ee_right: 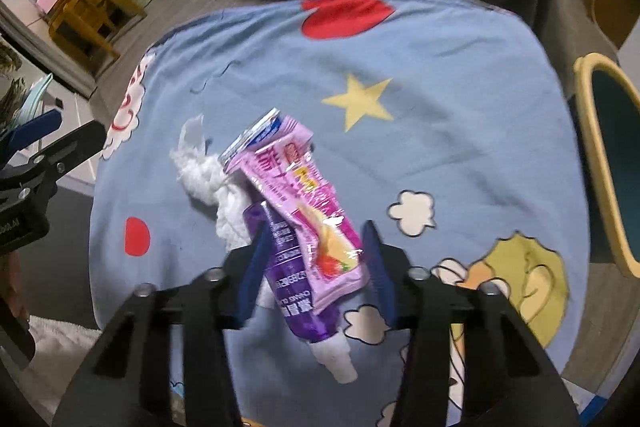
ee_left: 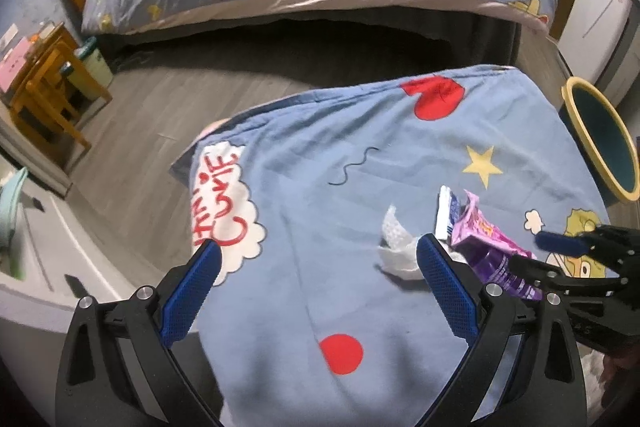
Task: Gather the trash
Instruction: 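Grasp the pink snack wrapper with the right tool, then grasp the white tissue with the left tool while the right tool holds the pink wrapper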
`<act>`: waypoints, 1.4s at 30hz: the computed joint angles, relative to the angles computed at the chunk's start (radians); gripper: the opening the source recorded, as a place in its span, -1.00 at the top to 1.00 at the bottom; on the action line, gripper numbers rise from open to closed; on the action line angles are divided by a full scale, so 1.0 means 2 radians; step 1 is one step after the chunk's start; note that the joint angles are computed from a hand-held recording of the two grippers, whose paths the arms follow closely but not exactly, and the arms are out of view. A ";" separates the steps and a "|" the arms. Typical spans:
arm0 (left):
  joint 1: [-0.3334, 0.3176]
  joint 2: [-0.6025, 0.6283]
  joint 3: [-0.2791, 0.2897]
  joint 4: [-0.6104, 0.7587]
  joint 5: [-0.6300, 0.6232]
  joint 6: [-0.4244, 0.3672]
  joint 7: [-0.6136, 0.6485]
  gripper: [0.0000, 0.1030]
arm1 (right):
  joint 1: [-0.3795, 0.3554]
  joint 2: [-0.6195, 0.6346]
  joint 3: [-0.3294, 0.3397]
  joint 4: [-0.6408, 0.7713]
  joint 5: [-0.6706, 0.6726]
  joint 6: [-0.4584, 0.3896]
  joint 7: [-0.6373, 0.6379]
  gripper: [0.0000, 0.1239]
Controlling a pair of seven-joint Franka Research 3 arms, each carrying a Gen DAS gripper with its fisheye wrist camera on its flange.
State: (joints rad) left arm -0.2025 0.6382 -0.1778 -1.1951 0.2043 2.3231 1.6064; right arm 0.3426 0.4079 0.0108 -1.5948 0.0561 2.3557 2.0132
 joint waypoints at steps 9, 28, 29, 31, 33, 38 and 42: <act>-0.015 0.019 0.001 0.017 0.011 -0.002 -0.003 -0.88 | -0.005 -0.011 -0.012 -0.017 -0.003 0.014 0.036 0.80; -0.021 0.109 -0.016 0.140 -0.042 -0.095 -0.012 -0.46 | -0.034 -0.009 -0.004 -0.029 0.050 0.039 0.051 0.85; -0.021 0.116 -0.017 0.151 -0.048 -0.104 -0.012 -0.38 | -0.034 -0.008 -0.003 -0.028 0.051 0.038 0.049 0.85; -0.024 0.126 -0.016 0.163 -0.055 -0.117 -0.011 -0.29 | -0.034 -0.007 -0.003 -0.026 0.050 0.035 0.046 0.85; -0.023 0.135 -0.021 0.175 -0.068 -0.127 -0.008 -0.13 | -0.035 -0.007 -0.003 -0.025 0.052 0.037 0.044 0.85; -0.022 0.137 -0.029 0.184 -0.089 -0.131 0.016 0.55 | -0.035 -0.014 -0.004 -0.030 0.053 0.054 0.041 0.86; -0.025 0.108 -0.021 0.149 -0.079 -0.086 0.022 0.57 | -0.037 -0.024 -0.006 -0.038 0.056 0.071 0.049 0.87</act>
